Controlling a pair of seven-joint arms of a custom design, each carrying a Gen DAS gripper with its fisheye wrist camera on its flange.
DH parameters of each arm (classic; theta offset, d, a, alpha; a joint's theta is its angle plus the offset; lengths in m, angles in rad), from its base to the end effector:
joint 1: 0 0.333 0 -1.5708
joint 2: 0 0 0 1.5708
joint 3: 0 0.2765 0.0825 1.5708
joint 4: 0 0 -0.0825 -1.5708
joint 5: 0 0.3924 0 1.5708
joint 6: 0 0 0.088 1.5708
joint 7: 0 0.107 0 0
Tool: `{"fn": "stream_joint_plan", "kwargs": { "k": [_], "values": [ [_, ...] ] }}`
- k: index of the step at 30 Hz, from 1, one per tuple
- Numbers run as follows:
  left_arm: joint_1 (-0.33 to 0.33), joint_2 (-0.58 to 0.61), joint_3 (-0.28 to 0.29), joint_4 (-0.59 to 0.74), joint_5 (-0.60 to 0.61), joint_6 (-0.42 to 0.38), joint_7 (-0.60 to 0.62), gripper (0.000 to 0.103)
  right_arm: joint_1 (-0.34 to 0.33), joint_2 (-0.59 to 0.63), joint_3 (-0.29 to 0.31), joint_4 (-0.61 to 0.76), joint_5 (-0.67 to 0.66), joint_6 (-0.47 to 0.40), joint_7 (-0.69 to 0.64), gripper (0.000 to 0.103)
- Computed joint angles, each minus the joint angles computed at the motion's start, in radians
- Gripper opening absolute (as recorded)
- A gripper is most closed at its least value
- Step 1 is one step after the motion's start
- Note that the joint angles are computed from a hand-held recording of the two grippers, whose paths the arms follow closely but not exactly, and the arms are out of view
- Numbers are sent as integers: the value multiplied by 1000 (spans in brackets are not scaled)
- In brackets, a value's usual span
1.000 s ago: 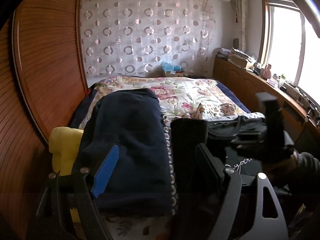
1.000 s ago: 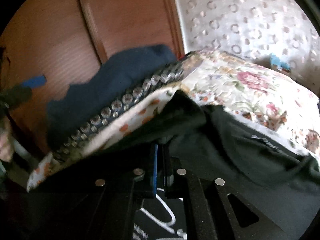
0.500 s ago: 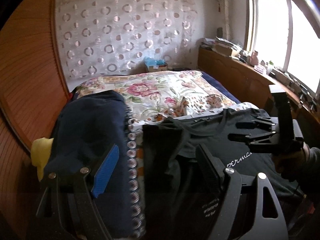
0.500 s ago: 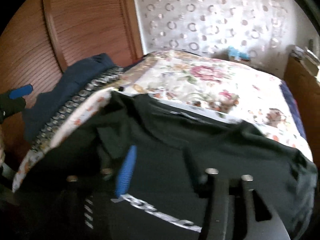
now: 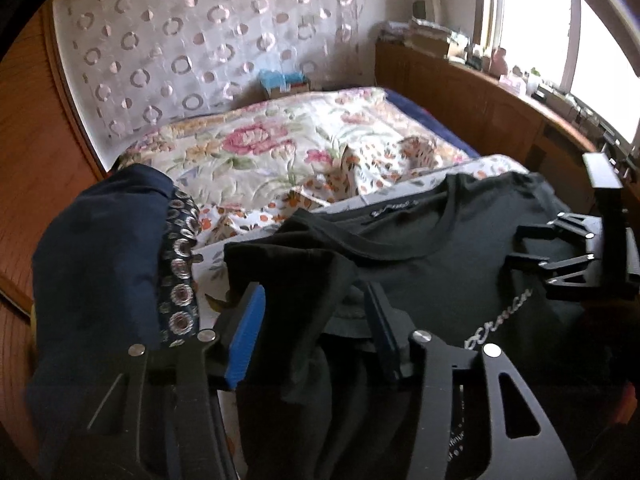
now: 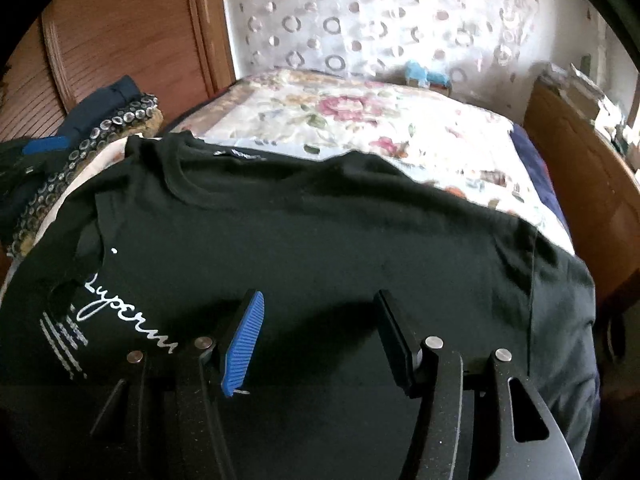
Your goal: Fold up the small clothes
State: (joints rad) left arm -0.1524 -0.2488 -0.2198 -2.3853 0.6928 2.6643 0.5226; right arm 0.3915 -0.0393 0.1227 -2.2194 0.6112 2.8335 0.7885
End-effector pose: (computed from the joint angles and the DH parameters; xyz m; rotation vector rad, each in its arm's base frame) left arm 0.4719 -0.2057 0.4228 -1.8969 1.6710 -0.5802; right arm 0.5108 0.2551 0.4165 -2.2595 0.9510 -0.3589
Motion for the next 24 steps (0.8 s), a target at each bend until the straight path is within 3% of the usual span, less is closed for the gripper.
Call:
{"fn": "stream_joint_plan", "kwargs": {
  "k": [4,10,12,13,18,24],
  "values": [
    [-9,78,21,53,-73,-8,68,51,0,-19,3,-9,-43,-8,21,66],
    [-13,178,27,134,-140,-52,138,44,-9,-8,-12,3,11,-24,-47,67],
    [-13,194,26,153,-139,-78,142,28,-11,-8,-11,3,8,-24,-47,68],
    [-15,195,26,159,-152,-97,152,5,-12,-9,-12,5,10,-29,-52,68],
    [-11,123,19,132,-78,-123,105,4,-15,-9,-12,6,18,-36,-65,70],
    [31,-50,14,47,26,-170,5,4,-16,-11,-11,5,15,-36,-63,72]
  ]
}}
